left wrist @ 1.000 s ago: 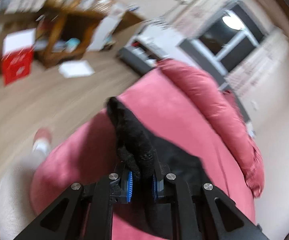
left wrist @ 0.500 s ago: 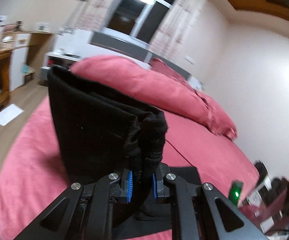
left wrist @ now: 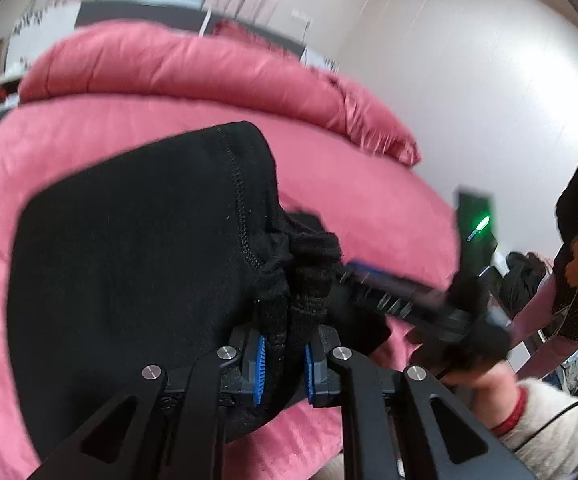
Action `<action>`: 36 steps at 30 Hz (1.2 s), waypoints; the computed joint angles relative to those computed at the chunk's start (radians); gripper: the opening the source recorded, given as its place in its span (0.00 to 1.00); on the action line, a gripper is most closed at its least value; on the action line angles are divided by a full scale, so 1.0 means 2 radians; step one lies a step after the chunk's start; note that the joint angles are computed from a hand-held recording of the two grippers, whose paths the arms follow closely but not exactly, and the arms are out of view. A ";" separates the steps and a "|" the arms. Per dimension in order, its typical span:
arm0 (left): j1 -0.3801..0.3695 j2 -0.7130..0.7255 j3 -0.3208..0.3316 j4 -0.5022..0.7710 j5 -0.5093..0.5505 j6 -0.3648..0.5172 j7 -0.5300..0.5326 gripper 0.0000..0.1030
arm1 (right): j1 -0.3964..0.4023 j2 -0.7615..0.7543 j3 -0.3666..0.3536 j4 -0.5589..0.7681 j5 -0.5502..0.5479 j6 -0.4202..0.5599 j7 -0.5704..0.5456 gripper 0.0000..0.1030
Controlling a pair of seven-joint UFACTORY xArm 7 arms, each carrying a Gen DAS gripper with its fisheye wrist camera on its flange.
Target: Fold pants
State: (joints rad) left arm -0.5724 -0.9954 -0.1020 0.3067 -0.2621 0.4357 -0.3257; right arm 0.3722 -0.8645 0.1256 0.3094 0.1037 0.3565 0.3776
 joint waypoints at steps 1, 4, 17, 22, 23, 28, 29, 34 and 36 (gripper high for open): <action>-0.001 0.009 -0.002 0.000 0.000 -0.001 -0.001 0.13 | -0.002 0.001 -0.002 0.001 0.000 0.002 0.001 0.55; -0.005 0.039 -0.012 0.004 0.006 -0.008 -0.001 0.14 | -0.003 -0.001 -0.011 0.002 0.004 0.004 -0.001 0.55; -0.080 -0.043 0.017 -0.026 -0.045 0.017 0.037 0.35 | 0.019 -0.007 -0.019 0.004 0.027 -0.007 -0.007 0.55; -0.033 -0.106 0.001 -0.050 -0.035 0.030 0.006 0.35 | 0.053 -0.009 -0.046 0.000 0.054 -0.028 -0.019 0.55; -0.018 -0.122 -0.001 -0.056 -0.030 0.035 -0.005 0.35 | 0.066 -0.008 -0.055 0.000 0.061 -0.031 -0.026 0.55; 0.081 -0.218 -0.003 -0.078 0.017 0.110 -0.049 0.35 | 0.125 0.007 -0.089 -0.002 0.103 -0.046 -0.056 0.55; 0.106 -0.242 -0.003 -0.084 0.030 0.133 -0.057 0.35 | 0.138 0.011 -0.100 -0.002 0.114 -0.048 -0.064 0.55; 0.184 -0.333 0.006 -0.112 0.068 0.220 -0.084 0.35 | 0.169 0.033 -0.122 -0.009 0.161 -0.057 -0.083 0.55; 0.210 -0.361 0.010 -0.124 0.081 0.246 -0.091 0.35 | 0.175 0.038 -0.119 -0.008 0.168 -0.062 -0.091 0.57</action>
State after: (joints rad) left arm -0.1520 -1.7174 -0.0826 0.0589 -0.0999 0.9287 -0.5085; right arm 0.7228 -0.7881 -0.1133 0.2939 0.4399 0.2315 0.1952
